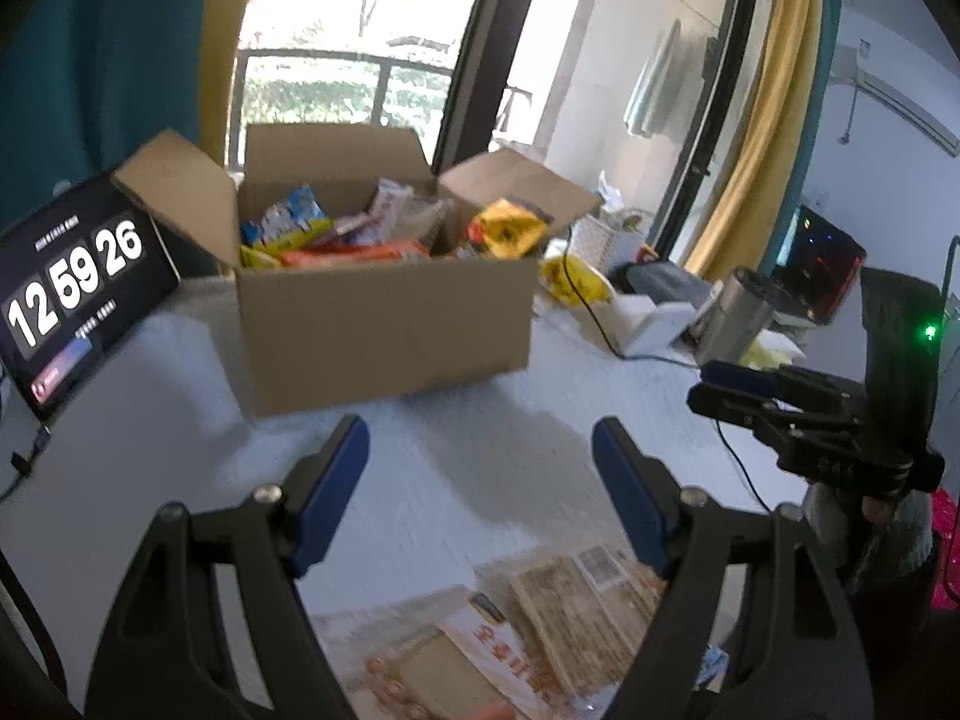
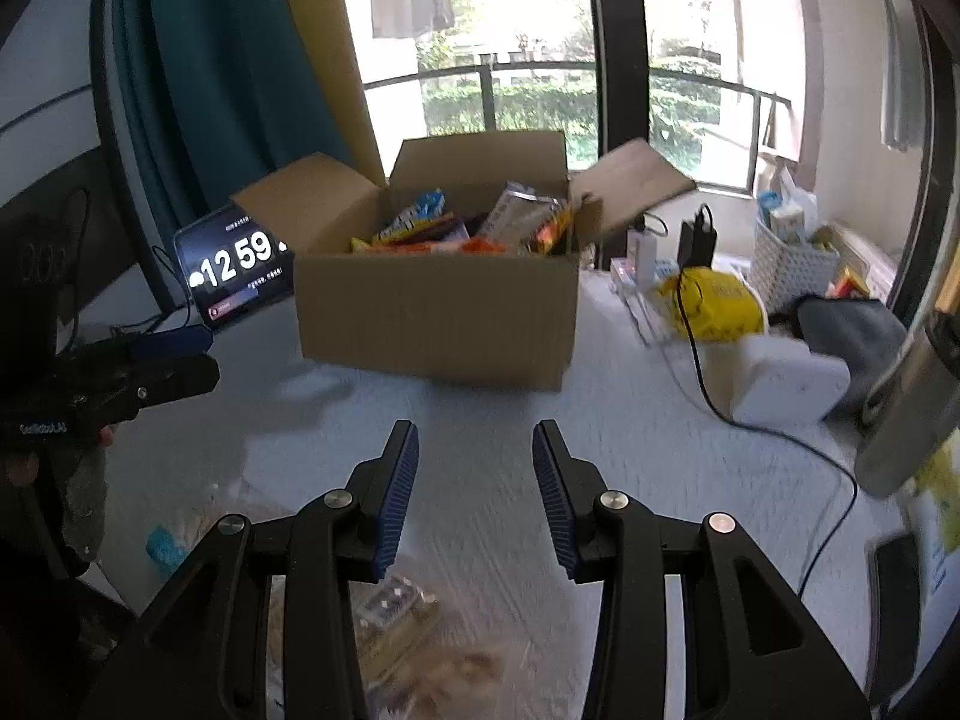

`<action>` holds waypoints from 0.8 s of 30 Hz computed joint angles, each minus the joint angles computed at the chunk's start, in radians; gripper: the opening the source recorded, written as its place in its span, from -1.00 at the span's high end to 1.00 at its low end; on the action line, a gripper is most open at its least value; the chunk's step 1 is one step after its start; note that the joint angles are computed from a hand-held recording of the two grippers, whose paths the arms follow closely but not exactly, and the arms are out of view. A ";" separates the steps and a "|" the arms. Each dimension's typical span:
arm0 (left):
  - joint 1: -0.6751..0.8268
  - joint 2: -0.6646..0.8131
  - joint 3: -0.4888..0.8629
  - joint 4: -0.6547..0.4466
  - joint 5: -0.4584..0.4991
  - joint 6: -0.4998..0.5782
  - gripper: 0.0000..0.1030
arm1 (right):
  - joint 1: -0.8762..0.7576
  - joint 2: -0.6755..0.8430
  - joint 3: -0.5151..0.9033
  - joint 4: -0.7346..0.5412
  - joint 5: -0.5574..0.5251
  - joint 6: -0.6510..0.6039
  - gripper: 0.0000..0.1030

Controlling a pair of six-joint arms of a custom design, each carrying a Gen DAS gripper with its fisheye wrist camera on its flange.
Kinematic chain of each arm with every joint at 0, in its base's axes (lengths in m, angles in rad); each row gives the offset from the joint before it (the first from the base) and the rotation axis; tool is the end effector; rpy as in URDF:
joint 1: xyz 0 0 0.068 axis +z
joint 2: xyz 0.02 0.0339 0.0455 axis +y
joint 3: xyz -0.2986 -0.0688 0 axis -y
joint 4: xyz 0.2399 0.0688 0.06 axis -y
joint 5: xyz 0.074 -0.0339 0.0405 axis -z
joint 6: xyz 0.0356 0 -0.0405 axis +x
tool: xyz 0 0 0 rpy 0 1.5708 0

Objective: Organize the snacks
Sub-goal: 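Withdraw both tools from the box toward the clear bread packs, then grasp the clear pastry bag with the right tool while the left tool grasps a bread pack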

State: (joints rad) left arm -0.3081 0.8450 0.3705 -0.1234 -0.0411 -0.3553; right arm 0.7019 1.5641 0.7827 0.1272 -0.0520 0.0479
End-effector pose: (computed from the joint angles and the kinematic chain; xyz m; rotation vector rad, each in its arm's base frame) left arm 0.1464 -0.0451 0.2189 -0.0754 2.1862 -0.3342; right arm 0.2413 0.2064 0.2191 -0.7550 2.1354 0.4639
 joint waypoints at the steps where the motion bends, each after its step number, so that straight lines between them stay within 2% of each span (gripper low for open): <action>1: -0.033 -0.001 -0.010 0.001 -0.018 -0.015 -0.52 | 0.001 -0.006 -0.012 0.001 0.002 0.002 0.18; 17: -0.333 0.064 -0.164 0.076 -0.125 -0.211 -0.52 | -0.025 -0.080 -0.187 0.046 -0.020 0.073 0.18; 24: -0.543 0.050 -0.191 0.042 -0.255 -0.319 -0.52 | -0.011 -0.098 -0.241 0.050 -0.011 0.094 0.18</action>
